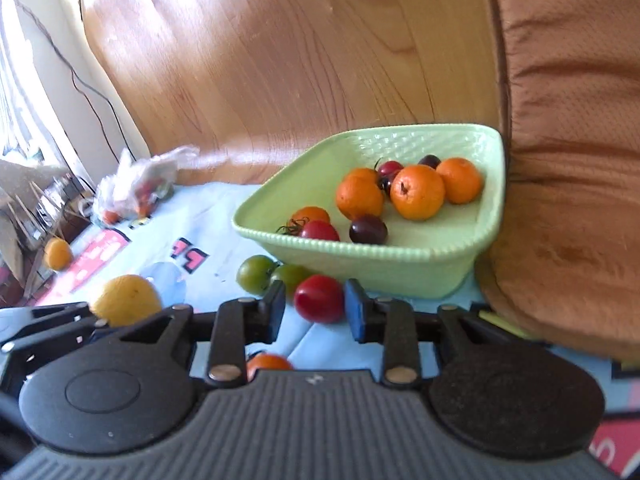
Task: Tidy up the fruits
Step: 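Lower both grippers toward an orange cherry tomato and a red cherry tomato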
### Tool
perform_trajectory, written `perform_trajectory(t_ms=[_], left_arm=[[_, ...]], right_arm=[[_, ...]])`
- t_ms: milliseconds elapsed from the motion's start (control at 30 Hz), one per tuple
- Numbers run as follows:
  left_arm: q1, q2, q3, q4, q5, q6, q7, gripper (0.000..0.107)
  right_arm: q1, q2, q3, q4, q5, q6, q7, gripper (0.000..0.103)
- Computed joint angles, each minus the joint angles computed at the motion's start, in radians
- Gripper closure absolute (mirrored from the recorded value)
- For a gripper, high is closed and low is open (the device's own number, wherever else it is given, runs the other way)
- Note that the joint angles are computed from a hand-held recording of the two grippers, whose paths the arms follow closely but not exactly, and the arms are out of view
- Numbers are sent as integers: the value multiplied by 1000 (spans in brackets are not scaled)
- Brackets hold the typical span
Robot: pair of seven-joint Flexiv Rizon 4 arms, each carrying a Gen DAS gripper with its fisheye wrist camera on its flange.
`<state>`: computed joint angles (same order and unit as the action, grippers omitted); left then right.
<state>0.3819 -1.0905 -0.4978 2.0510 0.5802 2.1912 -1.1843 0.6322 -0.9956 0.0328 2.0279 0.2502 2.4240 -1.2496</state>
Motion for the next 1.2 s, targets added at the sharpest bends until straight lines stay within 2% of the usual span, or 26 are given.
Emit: perform_trajectory(t_ms=[133,200,233,367,433,533,700,800,867,967,1067,1133,1200], left_arm=[[-81,-7,55,-42,-54,0,17,52],[-71,-16,32,-56,-55,-52,17,70],[-73,-19,31,-54,-62,-41,19,77],[-5,-29,-16,-4,-25,-40,15,77],[13,-18,-3,48,-7,9,16,77],[80,-23,2,131,72,70,8,77],[106,-18,92,248,150,181,11,77],[71,-26,175,290,165,280,36,77],[22,-32,227,308,144,350,50,76],[-28,-41,277,326,104,405,49,76],[-90,-76,325,323,66,506,68,74],[-136,-91,351,323,32,564,84,69],[-150,-92,358,318,21,575,81,63]], right_arm=[[40,6,-13,38,60,32,-27,72],[49,5,-12,52,92,48,-32,72],[54,6,-9,58,114,57,-30,72],[96,0,10,93,226,155,-25,72],[112,-6,44,126,263,238,-14,72],[173,-17,87,162,346,335,-20,72],[310,-46,156,177,501,425,-64,72],[404,-60,174,131,643,422,-158,72],[433,-60,191,101,708,402,-223,72],[470,-64,205,45,813,366,-351,72],[479,-87,216,-18,885,370,-468,71],[463,-111,233,-45,892,395,-488,69],[433,-121,258,-50,872,394,-483,63]])
